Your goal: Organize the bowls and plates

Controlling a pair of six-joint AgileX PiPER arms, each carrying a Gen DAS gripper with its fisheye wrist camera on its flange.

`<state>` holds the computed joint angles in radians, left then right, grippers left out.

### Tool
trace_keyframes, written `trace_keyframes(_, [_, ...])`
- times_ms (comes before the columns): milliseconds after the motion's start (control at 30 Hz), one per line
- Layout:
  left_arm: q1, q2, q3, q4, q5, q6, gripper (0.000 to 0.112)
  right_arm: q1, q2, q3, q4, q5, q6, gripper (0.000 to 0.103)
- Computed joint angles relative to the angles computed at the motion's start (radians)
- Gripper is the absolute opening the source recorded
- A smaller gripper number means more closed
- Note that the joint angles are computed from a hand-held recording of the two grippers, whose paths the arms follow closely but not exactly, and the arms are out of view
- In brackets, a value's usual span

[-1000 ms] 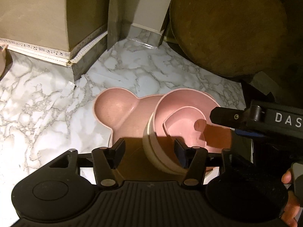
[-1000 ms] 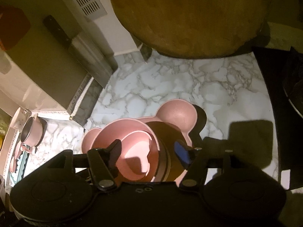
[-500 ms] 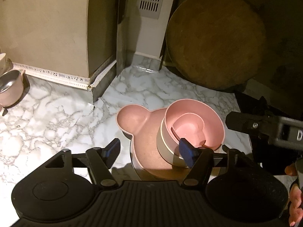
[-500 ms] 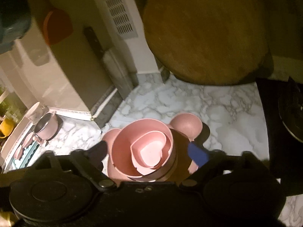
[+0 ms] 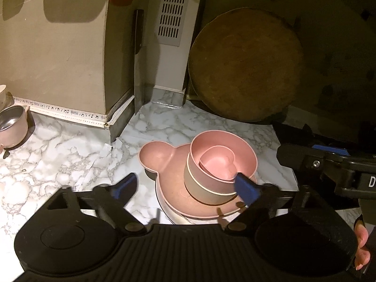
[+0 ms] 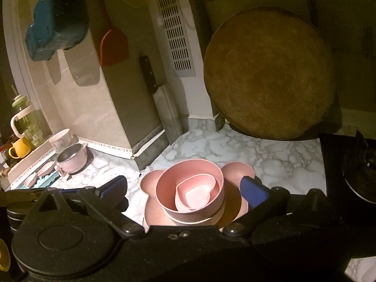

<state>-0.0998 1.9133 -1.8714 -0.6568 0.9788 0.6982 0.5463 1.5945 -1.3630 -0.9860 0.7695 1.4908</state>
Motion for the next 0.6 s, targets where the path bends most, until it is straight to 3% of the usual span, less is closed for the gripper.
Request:
trace_keyframes(33, [0.004,-0.011,0.024,-0.013,-0.018,0.014,0.103,0.003,-0.006,0.011,-0.012,-0.005,0.009,0.103])
trace_keyframes(300, [0.027,-0.068,0.131,-0.051,-0.069,0.069,0.103,0.043,-0.049,0.119,-0.202,-0.043,0.153,0.103])
trace_keyframes(600, [0.056,-0.116,0.209,-0.076,-0.083,0.082,0.103,0.067,-0.060,0.148,-0.251,-0.049,0.193,0.103])
